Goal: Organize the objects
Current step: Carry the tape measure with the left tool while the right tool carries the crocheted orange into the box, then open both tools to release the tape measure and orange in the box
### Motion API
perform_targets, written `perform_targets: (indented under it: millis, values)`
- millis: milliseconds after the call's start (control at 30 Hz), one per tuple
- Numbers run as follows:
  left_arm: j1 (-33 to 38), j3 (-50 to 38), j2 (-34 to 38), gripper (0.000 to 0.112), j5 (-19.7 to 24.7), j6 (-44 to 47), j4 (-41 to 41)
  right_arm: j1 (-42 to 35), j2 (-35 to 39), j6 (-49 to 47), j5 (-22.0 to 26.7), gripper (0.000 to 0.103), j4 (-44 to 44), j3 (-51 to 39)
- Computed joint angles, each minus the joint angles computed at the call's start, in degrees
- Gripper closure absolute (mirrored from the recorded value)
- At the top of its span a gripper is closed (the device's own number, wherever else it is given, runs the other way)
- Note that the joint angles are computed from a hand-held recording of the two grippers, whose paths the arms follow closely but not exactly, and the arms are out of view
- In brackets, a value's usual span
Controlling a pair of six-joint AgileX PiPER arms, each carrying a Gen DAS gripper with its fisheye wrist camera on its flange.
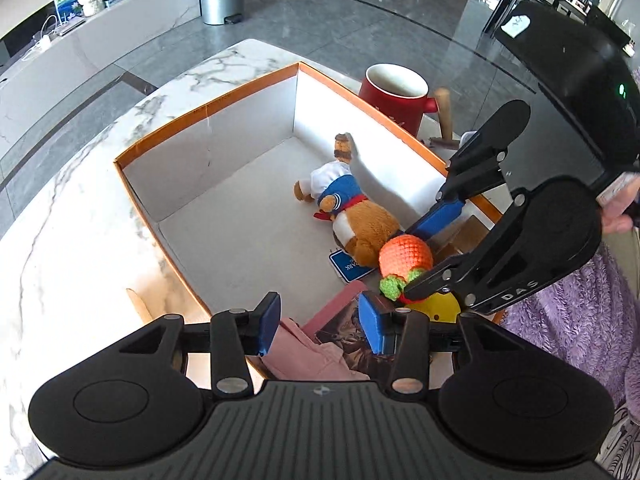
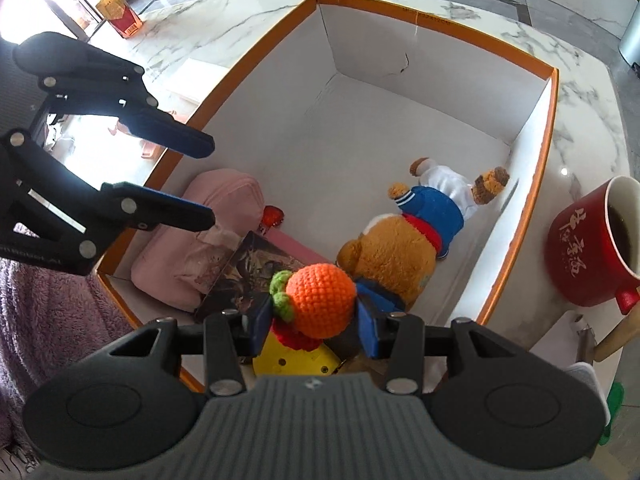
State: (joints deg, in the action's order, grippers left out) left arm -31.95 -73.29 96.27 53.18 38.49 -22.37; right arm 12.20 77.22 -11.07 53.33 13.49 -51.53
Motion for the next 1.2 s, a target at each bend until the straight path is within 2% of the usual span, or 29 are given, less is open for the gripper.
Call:
perform_targets:
  millis: [67, 233, 500, 600, 700, 733, 867, 1000, 1200]
  values:
    - [0.75, 1.2, -1.51, 0.061, 0.24, 0.5, -0.82, 2.72, 0.52, 2.87, -1.27, 0.056, -3.8, 0.04]
    - [1.85, 3.51, -4.35, 0.061, 0.58, 1.31, -1.47, 5.78, 0.98, 5.2, -2.1, 0.054, -6.92, 0.48]
    - [3.34, 6.39, -8.84, 0.061, 1.0, 1.44, -1.36, 8.2, -0.74, 8.7, -0.84, 0.051, -10.11, -0.28]
    - [3.8, 7.49, -10.87, 0.061, 1.29, 0.95, -0.85, 8.54, -1.63, 9.41, -0.11, 0.057, -10.53, -0.57]
    - [4.21, 8.44, -12.62, 0.061, 1.74, -0.21, 0.09, 9.1, -1.14, 10.16, 0.63, 0.078, -10.73, -0.72]
    - [4.43, 8.82, -13.26, 0.061, 1.93, -0.21, 0.19, 9.81, -1.19, 11.08, 0.48, 0.08, -11.87, -0.53]
    - [5.77, 10.41, -16.3, 0.061, 2.85, 0.1, 0.35, 9.73, -1.43, 12.06, 1.55, 0.082, -12.03, -0.92]
    - [8.62, 11.45, -19.69, 0.061, 4.07, 0.49, 0.76, 11.71, -3.82, 14.97, 3.68, 0.08, -13.91, -3.0]
    - [17.41, 13.0, -23.78, 0.061, 6.22, 4.96, 0.95, 16.23, -4.94, 15.37, 4.41, 0.079, -11.4, -8.86]
